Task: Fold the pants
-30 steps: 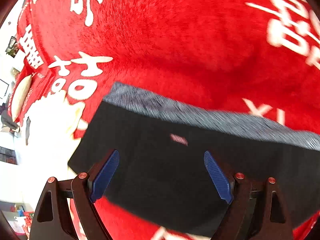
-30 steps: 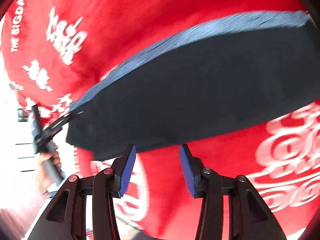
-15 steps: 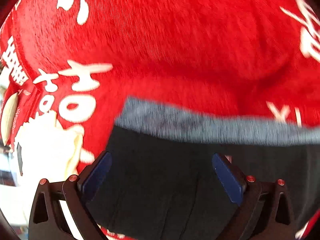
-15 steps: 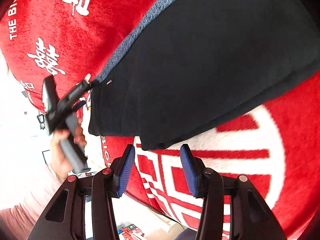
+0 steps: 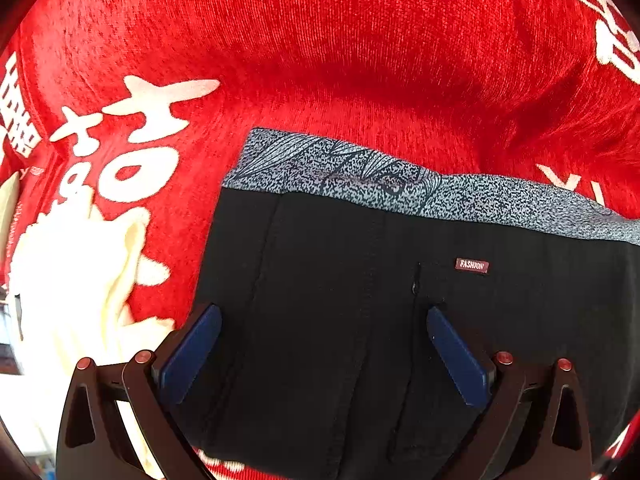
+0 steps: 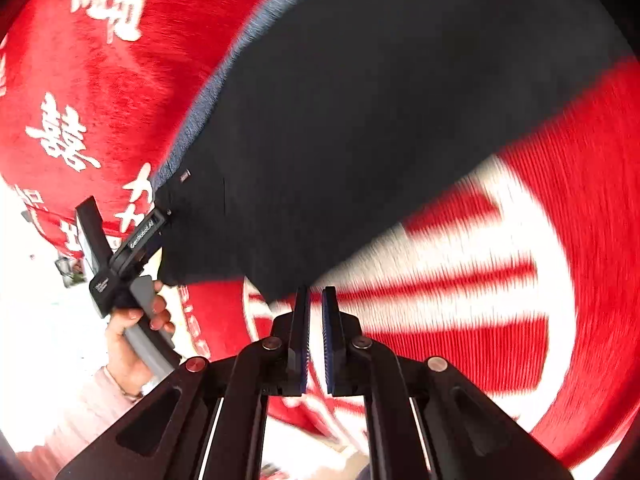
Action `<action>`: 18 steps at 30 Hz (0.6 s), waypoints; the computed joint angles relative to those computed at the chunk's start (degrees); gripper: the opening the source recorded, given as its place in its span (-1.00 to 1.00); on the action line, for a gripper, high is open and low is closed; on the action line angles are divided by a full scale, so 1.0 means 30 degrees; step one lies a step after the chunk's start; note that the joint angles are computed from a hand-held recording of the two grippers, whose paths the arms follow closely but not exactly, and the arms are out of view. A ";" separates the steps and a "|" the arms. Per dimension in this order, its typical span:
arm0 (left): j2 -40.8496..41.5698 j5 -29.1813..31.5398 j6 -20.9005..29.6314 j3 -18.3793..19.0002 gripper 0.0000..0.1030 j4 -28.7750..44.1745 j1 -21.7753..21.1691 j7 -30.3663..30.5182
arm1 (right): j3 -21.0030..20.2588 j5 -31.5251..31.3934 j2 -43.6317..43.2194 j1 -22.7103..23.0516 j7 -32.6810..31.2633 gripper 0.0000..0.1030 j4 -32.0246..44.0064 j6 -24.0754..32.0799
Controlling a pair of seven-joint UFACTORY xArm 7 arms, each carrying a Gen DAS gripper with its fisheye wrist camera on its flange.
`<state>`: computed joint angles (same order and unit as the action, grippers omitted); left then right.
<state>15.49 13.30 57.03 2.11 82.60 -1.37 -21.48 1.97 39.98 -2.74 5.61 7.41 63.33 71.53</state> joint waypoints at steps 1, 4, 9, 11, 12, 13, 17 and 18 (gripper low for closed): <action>-0.0035 -0.0053 0.0431 -0.0063 1.00 0.0201 -0.0088 -0.0024 | -0.0074 -0.0147 -0.0149 -0.0064 -0.0230 -0.79 0.0084 0.0341; -0.0822 -0.0803 0.0660 -0.0547 1.00 0.0150 -0.0414 0.0109 | -0.0464 -0.2002 -0.0780 -0.0477 -0.1653 -0.19 0.1010 0.1308; -0.1216 -0.2626 0.0777 -0.1737 1.00 0.0774 -0.1758 -0.0463 | -0.0805 -0.6701 -0.0445 -0.1298 -0.2078 -0.15 0.3266 -0.0192; -0.0648 -0.3212 0.0697 -0.2200 1.00 0.1491 -0.2539 -0.0995 | -0.0838 -0.8316 0.0495 -0.1562 -0.1919 -0.15 0.4453 -0.0810; -0.0241 -0.3410 0.0716 -0.2356 1.00 0.1894 -0.2917 -0.1245 | -0.0881 -0.8715 0.0998 -0.1695 -0.1974 -0.15 0.4930 -0.1115; 0.0280 -0.3419 0.0811 -0.2478 1.00 0.2363 -0.3381 -0.1673 | -0.0944 -0.9001 0.1526 -0.1855 -0.2148 -0.15 0.5389 -0.1447; 0.1784 -0.3513 0.1331 -0.2591 1.00 0.3407 -0.4617 -0.2769 | -0.0962 -0.9586 0.4528 -0.2505 -0.3499 -0.15 0.7893 -0.2405; 0.2047 -0.3431 0.1558 -0.2570 1.00 0.3525 -0.4878 -0.2996 | -0.0932 -0.9408 0.5217 -0.2733 -0.3843 -0.15 0.8496 -0.2635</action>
